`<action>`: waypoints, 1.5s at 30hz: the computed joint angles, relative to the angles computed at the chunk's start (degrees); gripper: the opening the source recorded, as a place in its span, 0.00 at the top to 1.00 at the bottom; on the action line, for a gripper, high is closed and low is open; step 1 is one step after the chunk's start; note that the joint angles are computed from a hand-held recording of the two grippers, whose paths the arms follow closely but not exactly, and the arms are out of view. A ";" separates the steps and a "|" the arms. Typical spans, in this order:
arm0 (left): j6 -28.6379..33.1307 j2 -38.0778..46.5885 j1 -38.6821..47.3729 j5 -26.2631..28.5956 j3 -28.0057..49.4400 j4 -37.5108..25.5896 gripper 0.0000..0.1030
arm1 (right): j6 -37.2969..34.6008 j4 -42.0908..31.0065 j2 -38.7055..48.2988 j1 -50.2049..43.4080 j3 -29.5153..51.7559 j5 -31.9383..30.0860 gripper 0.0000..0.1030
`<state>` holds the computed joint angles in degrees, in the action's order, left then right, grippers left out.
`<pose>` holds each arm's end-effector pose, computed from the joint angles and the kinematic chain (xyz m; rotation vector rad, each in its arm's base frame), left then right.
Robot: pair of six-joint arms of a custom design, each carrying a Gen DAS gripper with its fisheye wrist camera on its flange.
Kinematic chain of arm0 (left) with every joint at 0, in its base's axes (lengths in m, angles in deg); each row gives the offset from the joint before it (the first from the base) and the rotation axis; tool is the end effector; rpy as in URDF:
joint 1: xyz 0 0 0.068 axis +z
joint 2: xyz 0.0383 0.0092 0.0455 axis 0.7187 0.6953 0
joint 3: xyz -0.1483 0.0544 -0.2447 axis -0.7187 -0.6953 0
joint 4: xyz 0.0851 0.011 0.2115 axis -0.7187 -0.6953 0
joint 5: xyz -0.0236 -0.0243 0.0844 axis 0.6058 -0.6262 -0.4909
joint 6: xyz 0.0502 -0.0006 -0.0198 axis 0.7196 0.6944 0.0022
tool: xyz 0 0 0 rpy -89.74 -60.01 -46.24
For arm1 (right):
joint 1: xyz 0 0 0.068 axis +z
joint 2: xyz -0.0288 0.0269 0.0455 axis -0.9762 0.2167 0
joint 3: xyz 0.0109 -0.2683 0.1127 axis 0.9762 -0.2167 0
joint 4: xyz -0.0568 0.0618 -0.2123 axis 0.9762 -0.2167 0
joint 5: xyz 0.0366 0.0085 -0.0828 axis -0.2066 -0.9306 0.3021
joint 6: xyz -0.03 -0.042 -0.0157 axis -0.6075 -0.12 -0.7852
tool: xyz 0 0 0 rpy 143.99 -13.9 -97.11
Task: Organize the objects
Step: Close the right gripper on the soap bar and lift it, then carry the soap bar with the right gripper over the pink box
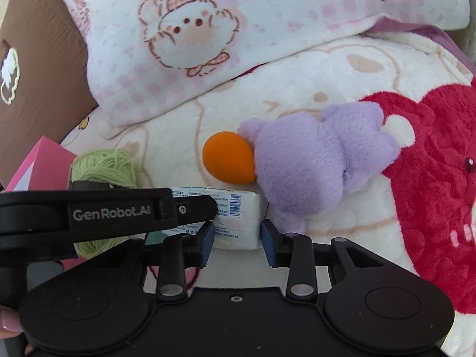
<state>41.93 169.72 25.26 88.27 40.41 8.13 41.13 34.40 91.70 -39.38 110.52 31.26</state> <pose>0.2823 -0.1054 0.1104 -0.6298 2.6028 -0.3635 0.2490 0.1980 0.0951 -0.1006 2.6165 0.5601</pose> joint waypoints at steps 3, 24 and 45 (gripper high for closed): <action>-1.17 -1.02 -1.23 -1.17 -0.30 -0.90 0.63 | -1.27 -1.93 -0.97 1.05 0.51 1.27 0.61; -2.77 -16.19 -4.10 -3.64 -4.18 -10.21 0.62 | -4.07 -3.41 -10.07 4.30 -2.89 0.48 0.52; -17.41 -51.07 -21.11 -13.82 -3.14 -47.69 0.62 | -2.02 -25.64 -26.04 24.56 4.10 9.70 0.47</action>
<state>24.51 118.65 4.15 74.44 37.27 -39.56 39.11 8.75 65.65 -14.82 114.62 40.96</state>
